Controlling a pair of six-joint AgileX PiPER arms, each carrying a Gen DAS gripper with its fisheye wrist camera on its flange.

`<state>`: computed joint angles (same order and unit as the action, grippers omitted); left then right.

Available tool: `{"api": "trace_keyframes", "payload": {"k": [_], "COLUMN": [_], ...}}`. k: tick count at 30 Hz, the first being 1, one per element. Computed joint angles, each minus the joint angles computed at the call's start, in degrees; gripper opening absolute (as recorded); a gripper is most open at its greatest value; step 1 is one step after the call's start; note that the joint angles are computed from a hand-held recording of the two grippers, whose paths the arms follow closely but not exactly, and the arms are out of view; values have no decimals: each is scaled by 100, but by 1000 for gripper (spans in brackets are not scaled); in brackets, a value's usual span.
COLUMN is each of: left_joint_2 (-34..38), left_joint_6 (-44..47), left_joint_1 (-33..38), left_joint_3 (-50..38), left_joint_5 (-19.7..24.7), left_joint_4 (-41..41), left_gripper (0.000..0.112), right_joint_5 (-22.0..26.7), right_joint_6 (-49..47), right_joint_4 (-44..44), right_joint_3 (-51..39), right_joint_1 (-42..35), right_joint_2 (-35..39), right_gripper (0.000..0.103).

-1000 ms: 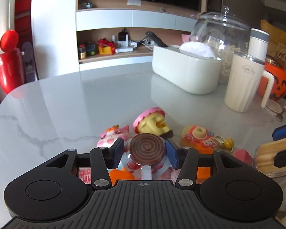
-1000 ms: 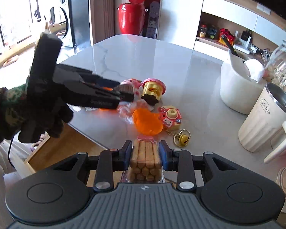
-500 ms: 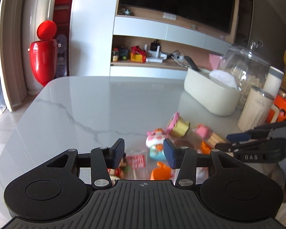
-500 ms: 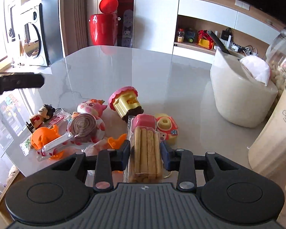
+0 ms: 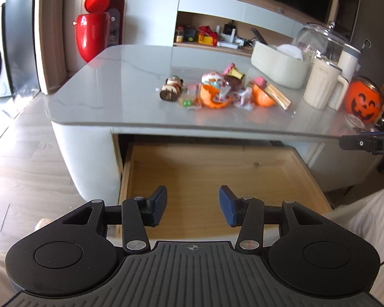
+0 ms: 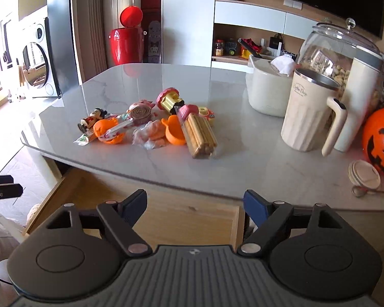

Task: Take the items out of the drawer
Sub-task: 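Push the empty wooden drawer closed with both tools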

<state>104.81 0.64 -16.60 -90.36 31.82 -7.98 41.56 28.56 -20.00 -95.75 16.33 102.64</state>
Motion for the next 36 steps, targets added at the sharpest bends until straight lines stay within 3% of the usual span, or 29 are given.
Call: {"api": "trace_keyframes", "payload": {"k": [2, 5, 10, 13, 17, 19, 22, 29, 36], "left_joint_2": [-252, -382, -148, 110, 378, 515, 597, 783, 1423], "left_joint_6": [-268, -1125, -1760, -1724, -2149, -2216, -2108, -1993, -1827], "left_joint_1": [-197, -647, -1068, -1110, -1072, -1043, -1038, -939, -779], "left_joint_3": [461, 861, 939, 757, 536, 382, 289, 16, -1016], "left_joint_5": [-162, -293, -39, 216, 196, 261, 264, 275, 616], "left_joint_4": [258, 1263, 1806, 1739, 2096, 2129, 2047, 1808, 1529], "left_gripper": [49, 49, 49, 49, 49, 49, 56, 57, 57], "right_joint_5": [-169, -430, -539, -288, 47, 34, 2, 40, 103], "right_joint_6": [371, 912, 1851, 2178, 2411, 2569, 2821, 2898, 2850], "right_joint_4": [71, 37, -390, -698, -623, -579, -849, -1088, -1075], "right_joint_3": [685, 1496, 1998, 1938, 1674, 1650, 1627, 1383, 767], "right_joint_1": [203, 639, 1273, 1433, 1266, 1167, 1163, 1130, 939], "right_joint_2": [-418, -744, -513, -134, 300, 380, 454, 704, 1122], "right_gripper": [87, 88, 96, 96, 96, 96, 96, 96, 97]}}
